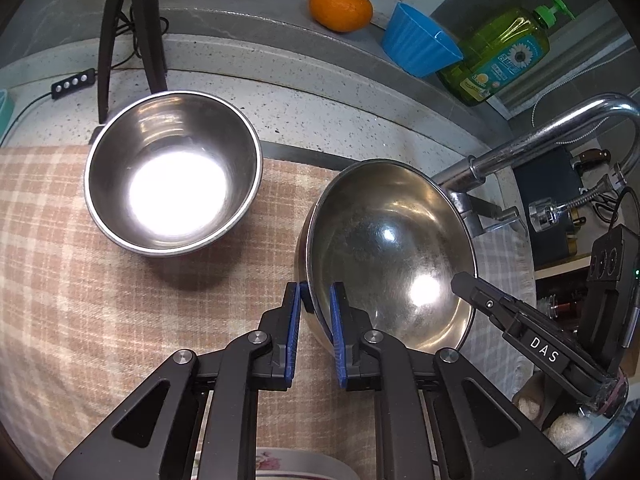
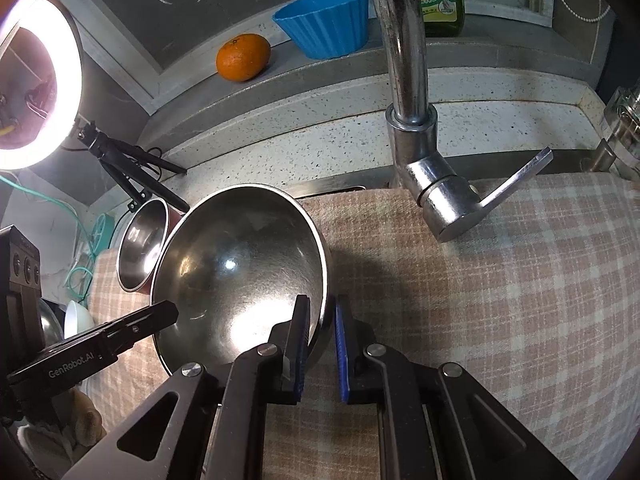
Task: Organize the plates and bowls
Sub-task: 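Lift the large steel bowl and carry it toward the plate stack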
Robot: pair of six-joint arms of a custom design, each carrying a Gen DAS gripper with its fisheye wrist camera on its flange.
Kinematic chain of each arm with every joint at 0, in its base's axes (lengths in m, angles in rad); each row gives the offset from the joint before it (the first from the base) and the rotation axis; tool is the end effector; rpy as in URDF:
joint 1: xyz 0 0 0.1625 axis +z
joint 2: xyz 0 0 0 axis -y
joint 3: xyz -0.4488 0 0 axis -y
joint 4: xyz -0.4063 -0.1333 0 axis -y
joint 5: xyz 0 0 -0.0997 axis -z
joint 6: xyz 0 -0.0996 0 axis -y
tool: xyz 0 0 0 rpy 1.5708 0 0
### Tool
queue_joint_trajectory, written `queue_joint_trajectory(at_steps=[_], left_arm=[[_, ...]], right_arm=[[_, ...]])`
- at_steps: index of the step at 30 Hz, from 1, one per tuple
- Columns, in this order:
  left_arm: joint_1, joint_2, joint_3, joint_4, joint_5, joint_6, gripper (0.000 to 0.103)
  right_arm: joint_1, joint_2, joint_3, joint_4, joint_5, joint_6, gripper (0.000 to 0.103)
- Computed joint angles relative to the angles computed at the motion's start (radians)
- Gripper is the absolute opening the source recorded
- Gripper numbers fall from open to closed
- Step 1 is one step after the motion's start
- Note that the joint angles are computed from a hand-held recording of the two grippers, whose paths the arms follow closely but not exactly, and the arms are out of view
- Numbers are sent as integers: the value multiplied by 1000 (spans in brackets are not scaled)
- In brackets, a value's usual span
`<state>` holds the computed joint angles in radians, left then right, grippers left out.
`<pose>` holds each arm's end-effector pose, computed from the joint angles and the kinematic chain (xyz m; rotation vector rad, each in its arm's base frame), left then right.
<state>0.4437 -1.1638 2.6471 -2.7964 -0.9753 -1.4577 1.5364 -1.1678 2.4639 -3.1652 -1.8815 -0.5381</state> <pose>-0.1794 -0.2947 0.0648 -0.3325 2.6342 -0.6883 0.0887 -0.4127 0.1229 0.6223 -2.6778 0.2747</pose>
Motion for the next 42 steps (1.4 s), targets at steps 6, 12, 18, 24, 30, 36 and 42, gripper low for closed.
queue_joint_trajectory(at_steps=[6,12,18,24,30,36,42], left_arm=[[-39,-29,9,33,0,-32,13],[-84,-70,20,87,-3,-71,13],[-122,-106,35,136,-7,-119,13],[-185,-180,59,231,-8,-200,13],[-281,-314,80,424,-13,-324,13],[-396,-489,91,674,-33,-472,13],[-549,-693,88,990,-106,-651,13]], right_arm=[[5,-35,18,14,6,-2,11],[12,-66,38,23,10,-4,11],[24,-91,73,23,12,5,11],[51,-106,104,15,15,21,11],[101,-122,136,15,24,46,11],[172,-117,157,13,29,88,11],[253,-103,183,16,44,140,12]])
